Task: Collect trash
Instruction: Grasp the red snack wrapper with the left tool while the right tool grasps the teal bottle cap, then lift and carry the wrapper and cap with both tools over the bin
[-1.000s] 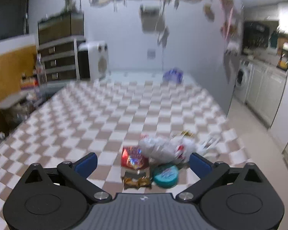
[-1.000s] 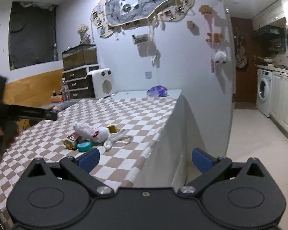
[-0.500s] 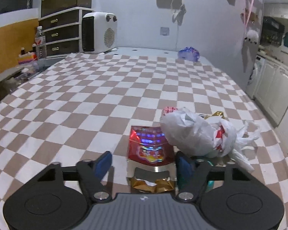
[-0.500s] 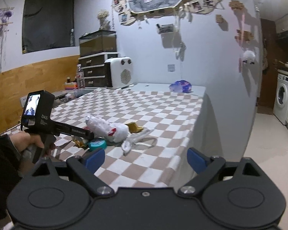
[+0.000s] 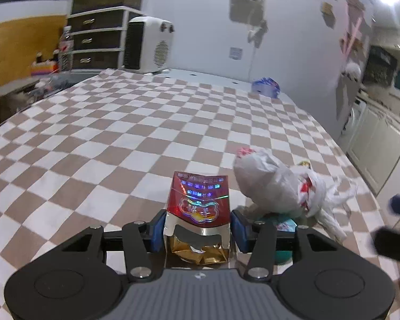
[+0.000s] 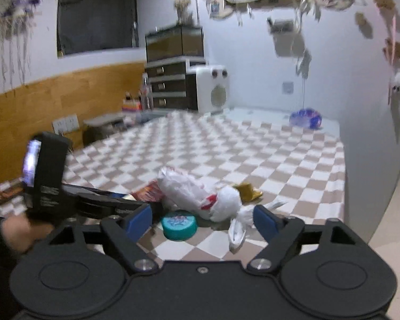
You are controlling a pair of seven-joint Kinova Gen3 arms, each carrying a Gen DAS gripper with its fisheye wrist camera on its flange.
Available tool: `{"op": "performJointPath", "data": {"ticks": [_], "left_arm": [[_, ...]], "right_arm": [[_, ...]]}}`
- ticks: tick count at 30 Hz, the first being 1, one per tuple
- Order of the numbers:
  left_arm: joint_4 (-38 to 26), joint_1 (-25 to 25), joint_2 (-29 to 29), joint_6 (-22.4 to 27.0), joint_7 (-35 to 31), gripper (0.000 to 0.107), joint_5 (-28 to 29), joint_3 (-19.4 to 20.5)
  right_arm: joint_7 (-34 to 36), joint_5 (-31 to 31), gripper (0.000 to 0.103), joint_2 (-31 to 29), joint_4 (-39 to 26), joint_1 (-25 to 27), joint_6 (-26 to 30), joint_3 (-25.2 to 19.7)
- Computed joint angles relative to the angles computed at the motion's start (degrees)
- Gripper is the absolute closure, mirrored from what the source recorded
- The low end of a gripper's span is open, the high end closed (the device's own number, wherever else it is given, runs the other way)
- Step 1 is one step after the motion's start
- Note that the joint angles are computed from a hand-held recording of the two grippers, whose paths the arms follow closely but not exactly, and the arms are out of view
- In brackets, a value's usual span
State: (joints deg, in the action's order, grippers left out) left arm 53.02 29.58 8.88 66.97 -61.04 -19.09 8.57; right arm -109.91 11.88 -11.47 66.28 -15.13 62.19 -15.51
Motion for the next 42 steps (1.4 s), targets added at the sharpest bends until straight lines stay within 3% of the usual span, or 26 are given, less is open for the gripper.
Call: {"op": "performJointPath", "data": {"ticks": [2,8,11,17,20,42], "left_arm": [[0.02,-0.12,-0.21,0.38,1.09,0.057,-0.23,-0.30],[-0.36,-0.77,-0.56,1.76,1.75,0.057,-0.23,-0.22],[-0.29,-0.92,-0.87,2.27,1.60,0.057,-0.16,-0.11],[0.20,-1.35,-1.32,2.38,2.95,0.056,-0.50,0.01],[0.01,-0.93,-1.12,2.72,3.23,0.056,-1.56,0.18],[1.32,4.33,-1.82,4.98,4.46,0.057,-8.85,1.28]], "right_arm": [[-0.91,1.76,0.028,2.77,-2.03,-0.13,1.94,-1.29],[1.63,-0.82,0.042,7.71,-3.96,-3.96,3.55,2.04],[2.50,0.02,0.045,9.80,-4.43,-5.62,3.82,2.84],[6.12,-5.11,0.049,10.80,-3.10,-6.26,-0.85,5.46],[6.80,-5.08,0.054,12.09,-4.42,-6.99,0.88,5.44],[-2.72,0.16,0.055,6.66,0.52,-7.06,2.35,2.60]]}}
